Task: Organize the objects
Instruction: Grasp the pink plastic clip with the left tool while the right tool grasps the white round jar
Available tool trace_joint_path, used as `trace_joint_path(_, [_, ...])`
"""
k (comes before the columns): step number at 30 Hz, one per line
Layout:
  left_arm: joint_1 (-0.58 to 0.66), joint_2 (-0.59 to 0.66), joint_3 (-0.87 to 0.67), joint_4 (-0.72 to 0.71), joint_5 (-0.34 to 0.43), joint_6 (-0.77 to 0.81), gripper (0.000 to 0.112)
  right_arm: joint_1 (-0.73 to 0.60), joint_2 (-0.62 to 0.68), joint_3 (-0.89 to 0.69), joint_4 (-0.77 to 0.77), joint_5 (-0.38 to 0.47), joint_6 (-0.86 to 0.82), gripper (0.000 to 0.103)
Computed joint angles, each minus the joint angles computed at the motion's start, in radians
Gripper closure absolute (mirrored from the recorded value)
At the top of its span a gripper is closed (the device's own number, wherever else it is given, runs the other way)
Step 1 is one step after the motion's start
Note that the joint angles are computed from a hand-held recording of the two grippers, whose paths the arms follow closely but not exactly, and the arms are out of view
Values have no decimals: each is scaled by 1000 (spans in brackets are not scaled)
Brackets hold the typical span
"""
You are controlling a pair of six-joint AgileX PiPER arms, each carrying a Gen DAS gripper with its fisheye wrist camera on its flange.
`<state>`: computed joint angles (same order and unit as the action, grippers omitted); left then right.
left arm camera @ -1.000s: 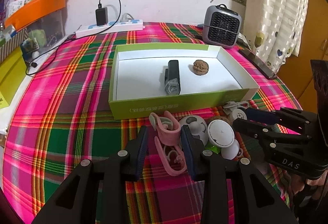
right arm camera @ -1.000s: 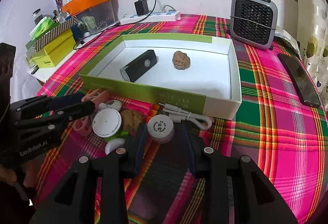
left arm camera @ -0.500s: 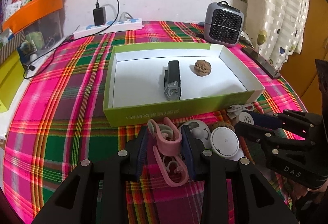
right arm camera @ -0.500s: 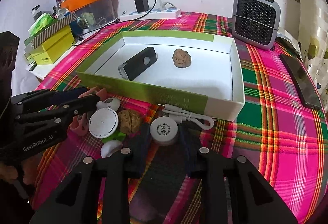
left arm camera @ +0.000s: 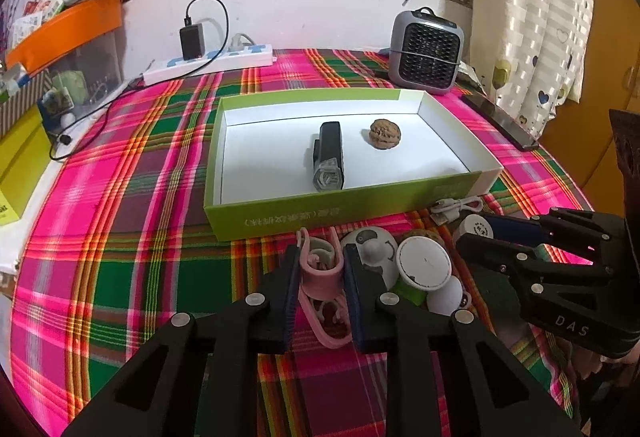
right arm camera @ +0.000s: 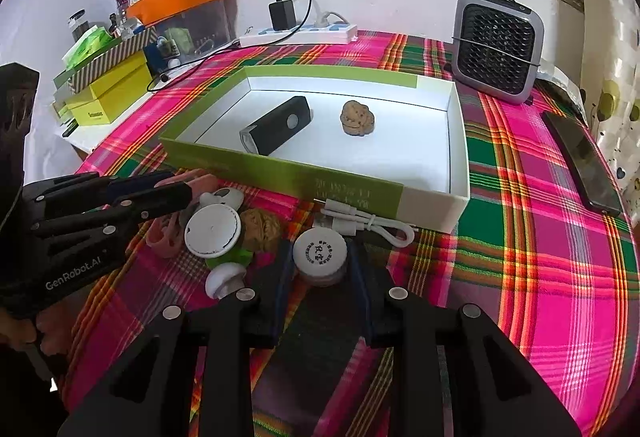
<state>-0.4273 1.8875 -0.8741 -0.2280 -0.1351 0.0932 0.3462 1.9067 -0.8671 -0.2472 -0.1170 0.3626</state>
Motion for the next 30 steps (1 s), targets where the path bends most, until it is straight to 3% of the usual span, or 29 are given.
trace_joint_path(11, [-21, -88, 82, 28, -48, -34, 93, 20, -56, 50, 133, -32, -130, 74])
trace_joint_path(30, [-64, -166, 105, 33, -60, -28, 93, 67, -138, 73, 361, -44, -362, 74])
